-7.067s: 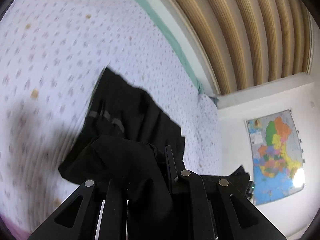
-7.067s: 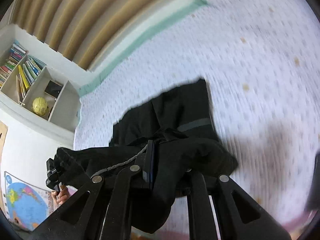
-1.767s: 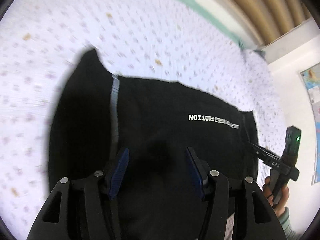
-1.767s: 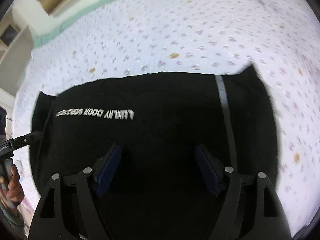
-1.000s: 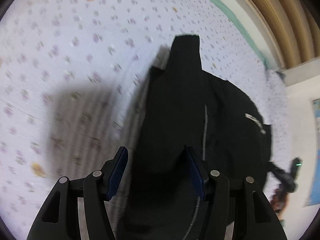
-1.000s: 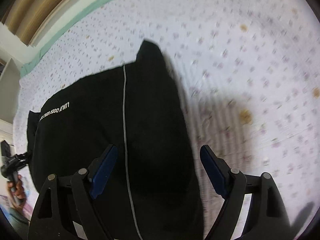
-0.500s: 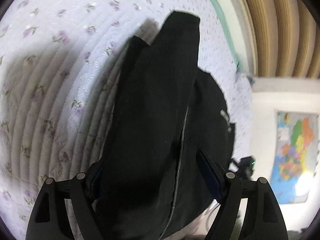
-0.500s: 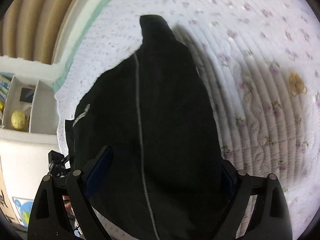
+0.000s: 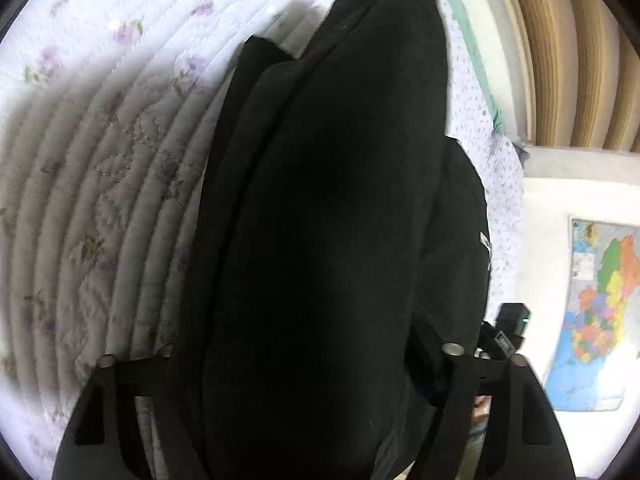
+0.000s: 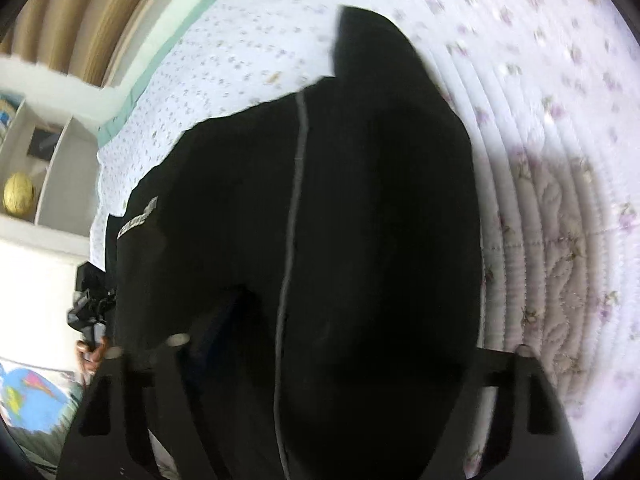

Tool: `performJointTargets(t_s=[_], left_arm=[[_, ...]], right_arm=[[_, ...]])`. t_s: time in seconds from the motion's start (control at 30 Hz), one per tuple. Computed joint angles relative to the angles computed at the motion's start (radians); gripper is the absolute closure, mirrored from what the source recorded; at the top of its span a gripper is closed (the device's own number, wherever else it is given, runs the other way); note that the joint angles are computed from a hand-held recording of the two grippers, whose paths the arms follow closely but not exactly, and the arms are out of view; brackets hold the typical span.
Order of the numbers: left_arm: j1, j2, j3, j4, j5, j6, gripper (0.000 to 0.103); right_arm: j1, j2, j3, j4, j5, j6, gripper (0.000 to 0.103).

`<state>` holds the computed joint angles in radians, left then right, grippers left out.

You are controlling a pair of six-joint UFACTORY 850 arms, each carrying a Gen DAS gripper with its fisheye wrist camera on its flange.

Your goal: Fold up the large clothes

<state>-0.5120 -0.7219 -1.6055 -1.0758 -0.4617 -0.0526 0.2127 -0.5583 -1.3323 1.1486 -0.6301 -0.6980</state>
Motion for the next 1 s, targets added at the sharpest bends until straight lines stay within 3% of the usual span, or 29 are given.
performJointTargets(t_s=[0.1,0.23,0.33,0.47,0.6,0.77,0.93,1.0], left_arm=[[-0.043,0.046,0.007,0.159,0.074,-0.112,0.057],[-0.087,0.126,0.046,-0.024,0.140,0.027,0.059],[-0.136,0.173,0.038,-0.021,0.174,0.047,0.059],[-0.207,0.231,0.030,0.196,0.218,-0.134,0.059],[-0.250,0.319,0.110,0.051,0.270,-0.003,0.059],[-0.252,0.412,0.233,-0.210,0.262,0.224,0.059],[-0.273,0.450,0.365,-0.336,0.268,0.227,0.059],[-0.281,0.444,0.410,-0.319,0.271,0.179,0.059]], right_arm=[[0.009,0.055,0.047,0.030,0.040,-0.048,0.057],[0.018,0.144,0.116,0.107,0.061,-0.132,0.068],[0.034,0.219,0.171,0.176,0.060,-0.208,0.069],[0.062,0.297,0.222,0.221,0.095,-0.264,0.069],[0.058,0.374,0.269,0.268,0.120,-0.298,0.069],[0.053,0.410,0.271,0.161,0.122,-0.196,0.069],[0.085,0.350,0.245,-0.002,0.145,-0.023,0.069],[0.096,0.310,0.244,-0.019,0.156,0.003,0.069]])
